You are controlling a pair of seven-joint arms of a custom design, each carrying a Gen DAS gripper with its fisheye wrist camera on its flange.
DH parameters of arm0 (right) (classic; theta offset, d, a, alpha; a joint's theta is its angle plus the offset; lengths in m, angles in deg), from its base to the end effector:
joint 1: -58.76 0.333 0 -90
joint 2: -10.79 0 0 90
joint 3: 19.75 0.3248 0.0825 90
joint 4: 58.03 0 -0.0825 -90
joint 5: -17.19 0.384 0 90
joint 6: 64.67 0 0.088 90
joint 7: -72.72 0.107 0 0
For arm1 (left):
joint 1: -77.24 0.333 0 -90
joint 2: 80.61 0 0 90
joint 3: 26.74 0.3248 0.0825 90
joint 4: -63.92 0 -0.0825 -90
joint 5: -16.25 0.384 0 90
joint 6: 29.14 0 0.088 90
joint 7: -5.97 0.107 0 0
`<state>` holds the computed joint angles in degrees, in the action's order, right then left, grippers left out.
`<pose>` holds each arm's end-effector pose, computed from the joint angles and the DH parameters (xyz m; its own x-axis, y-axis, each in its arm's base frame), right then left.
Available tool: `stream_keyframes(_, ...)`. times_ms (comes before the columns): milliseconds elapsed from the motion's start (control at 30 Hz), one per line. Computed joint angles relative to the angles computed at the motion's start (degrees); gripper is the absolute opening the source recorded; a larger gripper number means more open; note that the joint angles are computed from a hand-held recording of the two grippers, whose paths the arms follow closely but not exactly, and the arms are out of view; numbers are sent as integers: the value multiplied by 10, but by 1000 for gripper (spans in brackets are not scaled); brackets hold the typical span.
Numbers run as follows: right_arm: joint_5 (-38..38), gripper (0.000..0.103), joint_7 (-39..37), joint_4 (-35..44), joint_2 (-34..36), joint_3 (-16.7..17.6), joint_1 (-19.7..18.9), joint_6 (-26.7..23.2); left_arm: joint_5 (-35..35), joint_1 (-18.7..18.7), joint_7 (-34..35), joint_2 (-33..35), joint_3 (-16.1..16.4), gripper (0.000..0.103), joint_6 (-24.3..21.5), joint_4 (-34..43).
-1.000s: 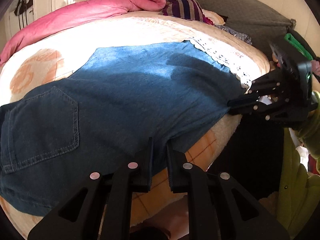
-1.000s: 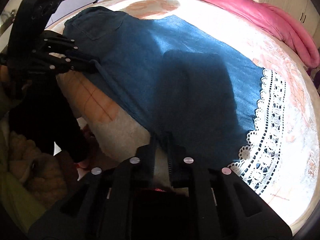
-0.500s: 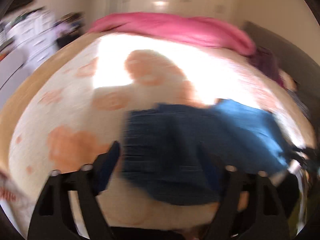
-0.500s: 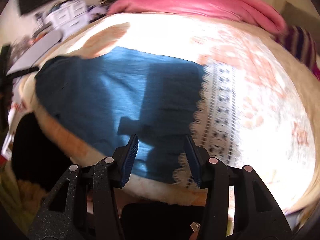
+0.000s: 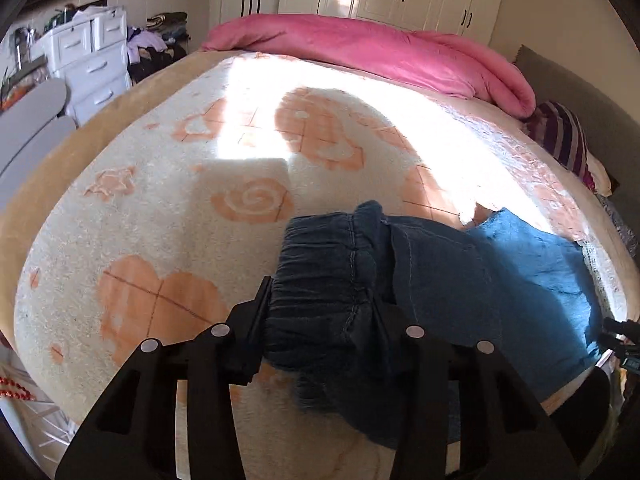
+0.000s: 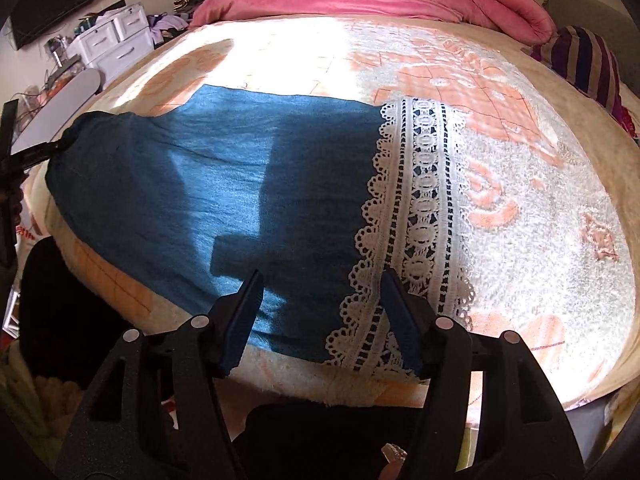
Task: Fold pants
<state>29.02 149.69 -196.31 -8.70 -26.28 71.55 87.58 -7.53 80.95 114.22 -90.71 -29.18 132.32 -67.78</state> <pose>0.4764 0.0428 0.5115 0.2037 -0.9747 -0.0923 -0.8192 -0.1180 -0.5612 0.5279 0.0307 0.5070 -0.0039 -0.9902 0.1395 -0.7534 -0.0888 -0.6516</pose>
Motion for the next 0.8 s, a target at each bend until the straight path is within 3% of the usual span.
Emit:
stream_keyframes(100, -2, 64, 4, -6, 4, 4, -1, 10, 13, 3, -1, 6, -1, 45, -8, -7)
stream_keyframes(233, -29, 68, 14, -6, 5, 15, -5, 14, -34, -2, 10, -10, 8, 59, 6, -23)
stream_keyframes(367, -5, 69, 3, -23, -16, -2, 11, 56, 26, 16, -25, -58, -17, 63, 52, -51)
stream_keyframes(467, 26, 72, -4, -26, -24, -27, 27, 95, 28, -14, 3, -85, -4, 72, 76, -49)
stream_keyframes(667, 49, 72, 19, 38, 26, -47, 12, 88, -96, -114, 114, -42, 46, 72, 32, 32)
stream_keyframes(800, 165, 72, -28, 123, 91, -83, 19, 40, -203, -137, 173, 25, 46, 72, -42, 111)
